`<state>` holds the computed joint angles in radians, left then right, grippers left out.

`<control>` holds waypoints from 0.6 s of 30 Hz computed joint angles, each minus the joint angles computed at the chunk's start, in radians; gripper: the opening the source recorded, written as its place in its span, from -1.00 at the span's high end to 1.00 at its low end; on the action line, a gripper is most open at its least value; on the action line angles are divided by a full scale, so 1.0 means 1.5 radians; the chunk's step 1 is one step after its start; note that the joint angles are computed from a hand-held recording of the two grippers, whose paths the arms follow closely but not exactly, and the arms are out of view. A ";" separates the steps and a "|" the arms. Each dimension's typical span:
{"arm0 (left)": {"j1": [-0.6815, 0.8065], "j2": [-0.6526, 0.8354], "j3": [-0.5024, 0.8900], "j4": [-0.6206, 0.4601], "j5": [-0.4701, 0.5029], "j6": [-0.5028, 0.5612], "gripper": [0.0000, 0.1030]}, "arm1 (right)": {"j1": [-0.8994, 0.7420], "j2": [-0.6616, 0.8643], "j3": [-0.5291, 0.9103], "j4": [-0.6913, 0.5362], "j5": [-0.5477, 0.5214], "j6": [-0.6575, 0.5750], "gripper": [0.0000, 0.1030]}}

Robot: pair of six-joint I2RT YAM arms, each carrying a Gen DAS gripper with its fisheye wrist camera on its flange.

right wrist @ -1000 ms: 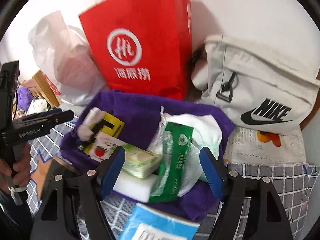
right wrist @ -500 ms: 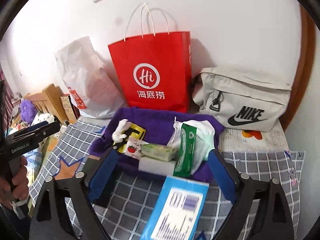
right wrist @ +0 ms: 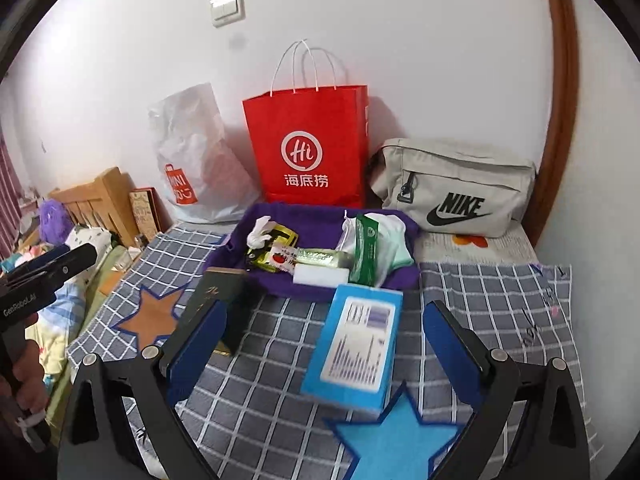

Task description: Organize soft objects

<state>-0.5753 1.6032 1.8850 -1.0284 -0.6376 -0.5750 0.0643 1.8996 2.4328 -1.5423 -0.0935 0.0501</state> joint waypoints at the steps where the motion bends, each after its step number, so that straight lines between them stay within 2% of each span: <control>1: -0.013 -0.010 -0.010 -0.002 -0.021 -0.005 -0.68 | 0.000 -0.025 -0.028 0.010 -0.001 0.007 -0.92; 3: -0.046 -0.032 -0.032 -0.013 -0.062 -0.029 -0.77 | 0.003 -0.072 -0.076 0.024 0.000 0.020 -1.00; 7: -0.084 -0.059 -0.058 -0.021 -0.083 -0.053 -0.82 | 0.017 -0.133 -0.127 0.027 0.029 0.029 -1.00; 11: -0.132 -0.057 -0.049 -0.055 -0.142 -0.078 -0.90 | 0.017 -0.161 -0.137 0.013 0.024 0.036 -1.00; 18: -0.175 -0.049 -0.032 -0.095 -0.188 -0.121 -1.00 | 0.026 -0.179 -0.127 -0.016 0.032 0.040 -1.00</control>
<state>-0.8372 1.5293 1.8376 -1.1710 -0.9201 -0.7571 0.1028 1.6316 2.2421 -1.5658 -0.0454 0.1104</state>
